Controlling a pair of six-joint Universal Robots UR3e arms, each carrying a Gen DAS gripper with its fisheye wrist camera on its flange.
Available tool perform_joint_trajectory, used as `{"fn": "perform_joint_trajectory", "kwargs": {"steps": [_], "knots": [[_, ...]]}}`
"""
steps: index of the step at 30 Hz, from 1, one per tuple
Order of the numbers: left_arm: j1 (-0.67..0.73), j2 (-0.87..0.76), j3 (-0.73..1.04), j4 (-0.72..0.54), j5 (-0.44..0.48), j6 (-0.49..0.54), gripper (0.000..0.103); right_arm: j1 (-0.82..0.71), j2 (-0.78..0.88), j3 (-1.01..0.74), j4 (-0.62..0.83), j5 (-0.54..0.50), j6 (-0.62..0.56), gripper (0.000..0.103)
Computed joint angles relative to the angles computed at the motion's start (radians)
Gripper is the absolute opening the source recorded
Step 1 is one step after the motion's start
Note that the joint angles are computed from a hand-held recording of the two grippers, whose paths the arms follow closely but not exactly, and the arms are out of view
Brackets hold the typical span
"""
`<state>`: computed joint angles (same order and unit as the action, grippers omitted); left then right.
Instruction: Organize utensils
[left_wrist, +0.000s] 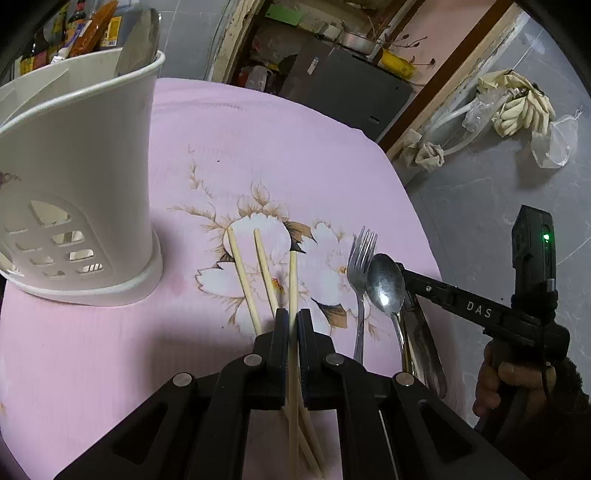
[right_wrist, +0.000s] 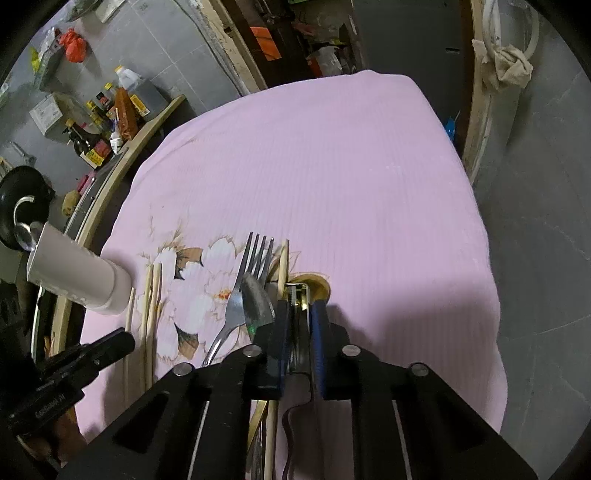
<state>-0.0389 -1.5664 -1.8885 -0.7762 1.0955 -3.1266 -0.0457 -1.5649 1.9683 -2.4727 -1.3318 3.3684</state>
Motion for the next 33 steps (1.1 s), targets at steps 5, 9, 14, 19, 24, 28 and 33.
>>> {"fn": "perform_joint_trajectory", "kwargs": {"steps": [5,9,14,19,24,28,33], "knots": [[0.013,0.017,-0.004,0.017,-0.038,0.007,0.005,-0.006,-0.079,0.066,-0.028,-0.015,0.021,0.01],[0.033,0.061,-0.035,0.062,-0.059,-0.009,0.005,-0.002,-0.185,0.13,-0.085,-0.05,0.056,0.01],[0.066,0.124,-0.062,0.11,-0.103,-0.002,0.005,0.055,-0.277,0.17,-0.133,-0.134,0.098,0.01],[0.123,0.196,-0.066,0.048,-0.171,0.062,0.005,0.159,-0.352,0.176,-0.138,-0.252,0.152,0.01],[0.173,0.247,-0.052,-0.046,-0.231,0.137,0.005,0.255,-0.406,0.17,-0.101,-0.344,0.221,0.01],[0.218,0.287,-0.042,-0.13,-0.284,0.208,0.005,0.384,-0.401,0.122,-0.051,-0.472,0.306,0.01],[0.287,0.33,-0.011,-0.244,-0.357,0.297,0.005,0.547,-0.366,0.02,0.009,-0.646,0.423,0.01]]}}
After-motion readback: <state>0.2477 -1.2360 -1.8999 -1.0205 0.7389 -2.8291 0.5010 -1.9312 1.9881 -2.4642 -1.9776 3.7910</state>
